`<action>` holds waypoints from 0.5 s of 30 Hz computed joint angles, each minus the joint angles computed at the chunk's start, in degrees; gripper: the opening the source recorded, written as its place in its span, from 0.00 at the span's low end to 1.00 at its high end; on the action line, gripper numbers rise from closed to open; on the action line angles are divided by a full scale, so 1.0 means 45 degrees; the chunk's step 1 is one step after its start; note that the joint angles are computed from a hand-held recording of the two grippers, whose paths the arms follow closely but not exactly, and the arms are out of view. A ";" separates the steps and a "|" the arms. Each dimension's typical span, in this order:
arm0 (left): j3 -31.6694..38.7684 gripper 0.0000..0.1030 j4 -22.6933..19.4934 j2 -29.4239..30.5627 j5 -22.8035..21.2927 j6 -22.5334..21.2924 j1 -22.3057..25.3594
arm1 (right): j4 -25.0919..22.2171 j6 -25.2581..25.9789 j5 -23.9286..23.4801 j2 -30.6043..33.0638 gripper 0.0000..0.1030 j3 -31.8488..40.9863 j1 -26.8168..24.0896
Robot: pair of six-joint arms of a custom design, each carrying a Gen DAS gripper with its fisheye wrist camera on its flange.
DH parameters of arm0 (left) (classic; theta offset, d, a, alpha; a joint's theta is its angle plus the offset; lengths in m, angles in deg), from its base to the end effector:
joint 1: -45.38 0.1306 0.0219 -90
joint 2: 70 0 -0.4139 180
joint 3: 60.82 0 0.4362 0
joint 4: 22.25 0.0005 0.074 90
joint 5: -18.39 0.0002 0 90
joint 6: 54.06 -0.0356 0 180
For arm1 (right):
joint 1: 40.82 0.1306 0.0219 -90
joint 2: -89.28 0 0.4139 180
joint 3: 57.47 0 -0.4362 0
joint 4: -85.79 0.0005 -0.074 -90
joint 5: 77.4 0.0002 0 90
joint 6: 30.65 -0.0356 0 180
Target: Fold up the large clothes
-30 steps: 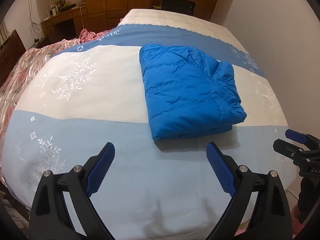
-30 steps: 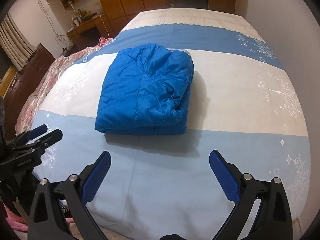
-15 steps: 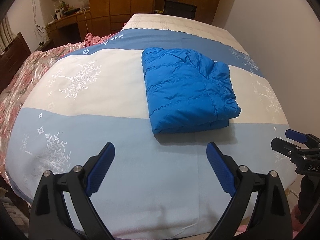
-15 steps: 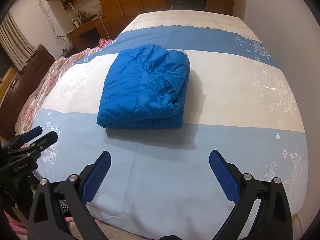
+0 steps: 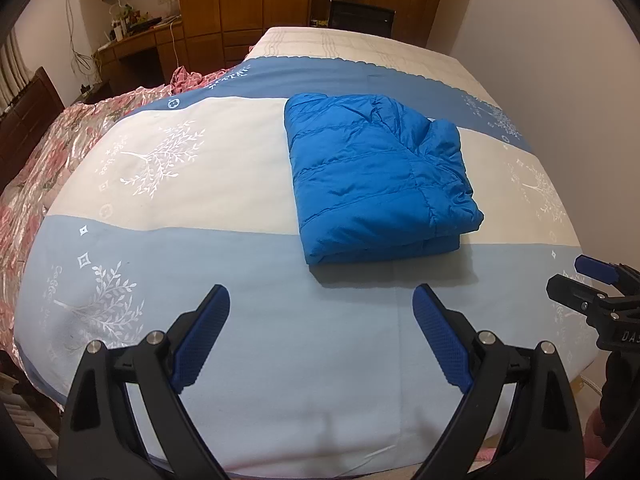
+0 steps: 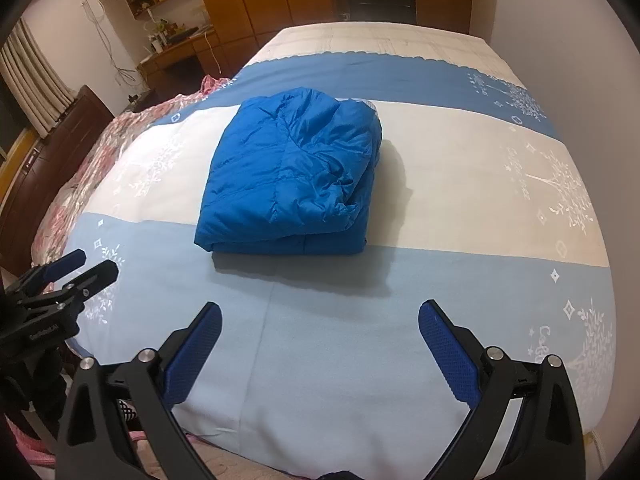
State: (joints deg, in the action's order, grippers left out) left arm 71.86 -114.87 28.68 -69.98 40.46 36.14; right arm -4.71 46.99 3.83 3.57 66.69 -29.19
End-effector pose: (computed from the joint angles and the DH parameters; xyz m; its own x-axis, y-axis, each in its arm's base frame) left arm 0.4961 -0.0822 0.6900 -0.8538 0.0591 -0.5172 0.1082 0.9920 -0.0652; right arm 0.4736 0.1025 0.6653 -0.8921 0.0324 -0.4506 -0.0834 0.9685 0.2348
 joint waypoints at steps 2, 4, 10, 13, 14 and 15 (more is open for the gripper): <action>0.0007 0.89 -0.0014 0.0004 -0.0016 0.0022 -0.0007 | -0.0008 0.0023 0.0003 0.0020 0.96 0.0024 -0.0008; 0.0017 0.89 -0.0028 0.0011 -0.0007 0.0039 -0.0003 | -0.0030 0.0062 0.0004 0.0057 0.96 0.0069 -0.0020; 0.0183 0.89 -0.0119 0.0153 0.0035 -0.0012 0.0036 | -0.0065 0.0137 -0.0064 0.0169 0.96 0.0183 -0.0003; 0.0181 0.89 -0.0121 0.0162 0.0029 0.0012 0.0025 | -0.0083 0.0144 -0.0096 0.0241 0.96 0.0227 -0.0019; 0.0198 0.89 -0.0136 0.0180 0.0039 0.0014 0.0029 | -0.0095 0.0163 -0.0108 0.0265 0.96 0.0248 -0.0035; 0.0226 0.89 -0.0163 0.0208 0.0046 0.0013 0.0028 | -0.0098 0.0167 -0.0114 0.0285 0.96 0.0259 -0.0039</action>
State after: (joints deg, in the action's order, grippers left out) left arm 72.88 -115.60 29.62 -69.78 40.52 36.26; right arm -5.15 47.75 3.31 4.85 67.85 -29.37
